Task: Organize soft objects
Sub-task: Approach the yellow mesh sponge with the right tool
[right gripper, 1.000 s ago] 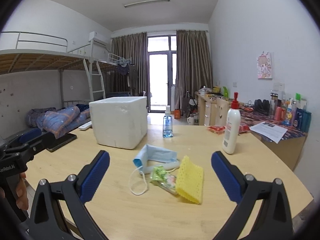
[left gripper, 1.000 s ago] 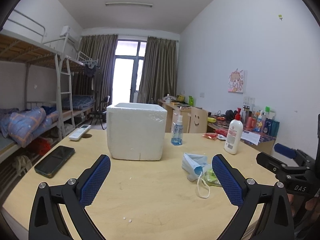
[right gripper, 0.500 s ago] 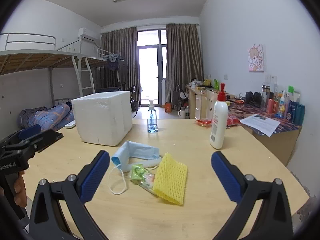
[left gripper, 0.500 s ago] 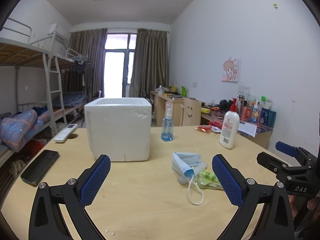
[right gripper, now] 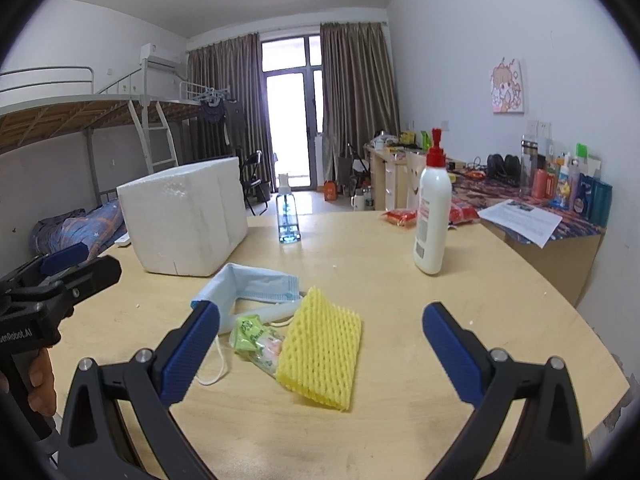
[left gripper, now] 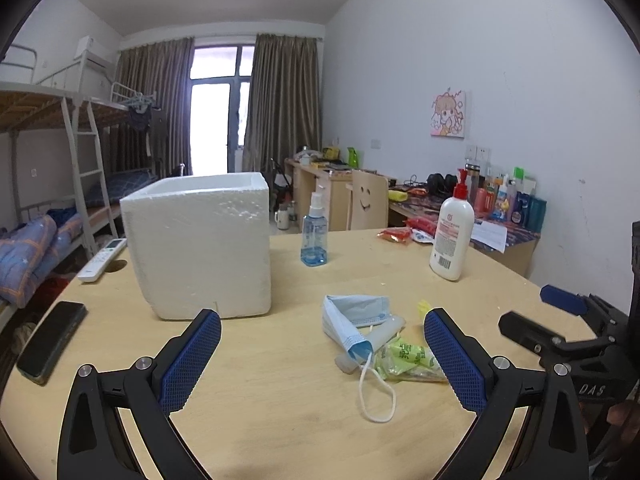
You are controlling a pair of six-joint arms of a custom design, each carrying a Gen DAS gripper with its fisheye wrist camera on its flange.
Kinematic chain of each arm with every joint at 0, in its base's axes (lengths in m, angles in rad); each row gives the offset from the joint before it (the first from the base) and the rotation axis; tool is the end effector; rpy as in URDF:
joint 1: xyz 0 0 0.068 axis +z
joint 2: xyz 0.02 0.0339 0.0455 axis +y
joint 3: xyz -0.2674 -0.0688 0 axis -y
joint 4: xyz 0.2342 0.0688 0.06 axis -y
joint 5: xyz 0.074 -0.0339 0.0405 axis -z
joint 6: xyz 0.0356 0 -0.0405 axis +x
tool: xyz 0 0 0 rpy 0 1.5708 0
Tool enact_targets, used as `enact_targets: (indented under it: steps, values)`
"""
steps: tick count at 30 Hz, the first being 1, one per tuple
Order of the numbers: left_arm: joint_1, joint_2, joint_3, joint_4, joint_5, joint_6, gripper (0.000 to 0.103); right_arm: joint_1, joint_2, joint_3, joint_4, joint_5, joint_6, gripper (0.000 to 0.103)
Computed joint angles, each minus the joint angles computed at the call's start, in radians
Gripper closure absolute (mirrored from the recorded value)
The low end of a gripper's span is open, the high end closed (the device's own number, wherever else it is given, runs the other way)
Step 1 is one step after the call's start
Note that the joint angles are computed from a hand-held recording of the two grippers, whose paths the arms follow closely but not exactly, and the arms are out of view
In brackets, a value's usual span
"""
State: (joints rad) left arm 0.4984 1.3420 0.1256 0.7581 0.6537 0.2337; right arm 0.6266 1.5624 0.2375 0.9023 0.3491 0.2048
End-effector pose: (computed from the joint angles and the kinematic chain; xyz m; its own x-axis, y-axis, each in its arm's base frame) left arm 0.1760 0.0711 0.1299 -0.3550 0.0161 -0.9347 0.1868 0.9809 -0.0541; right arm 0.1942 0.1256 0.1243 -0.3860 -0.0435 -0.9215 -0.2245 0.9733 0.0481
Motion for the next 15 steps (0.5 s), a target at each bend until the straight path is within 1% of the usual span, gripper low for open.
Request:
enact_targets:
  steps: [4, 8, 10, 11, 15]
  values:
    - [-0.049, 0.017, 0.046, -0.049, -0.033, -0.003, 0.001, -0.017, 0.012, 0.033, -0.05, -0.03, 0.0, 0.0]
    - [-0.109, 0.059, 0.092, -0.078, -0.089, -0.005, 0.001, -0.038, 0.032, 0.046, -0.057, -0.067, 0.002, 0.001]
    - [-0.135, 0.084, 0.12, -0.104, -0.104, -0.005, 0.001, -0.052, 0.05, 0.06, -0.066, -0.085, -0.002, 0.004]
    - [-0.142, 0.092, 0.127, -0.108, -0.11, -0.004, 0.001, -0.06, 0.061, 0.071, -0.076, -0.093, -0.003, 0.007]
    - [-0.195, 0.153, 0.152, -0.082, -0.167, -0.004, 0.001, -0.077, 0.099, 0.105, -0.105, -0.102, -0.005, 0.015]
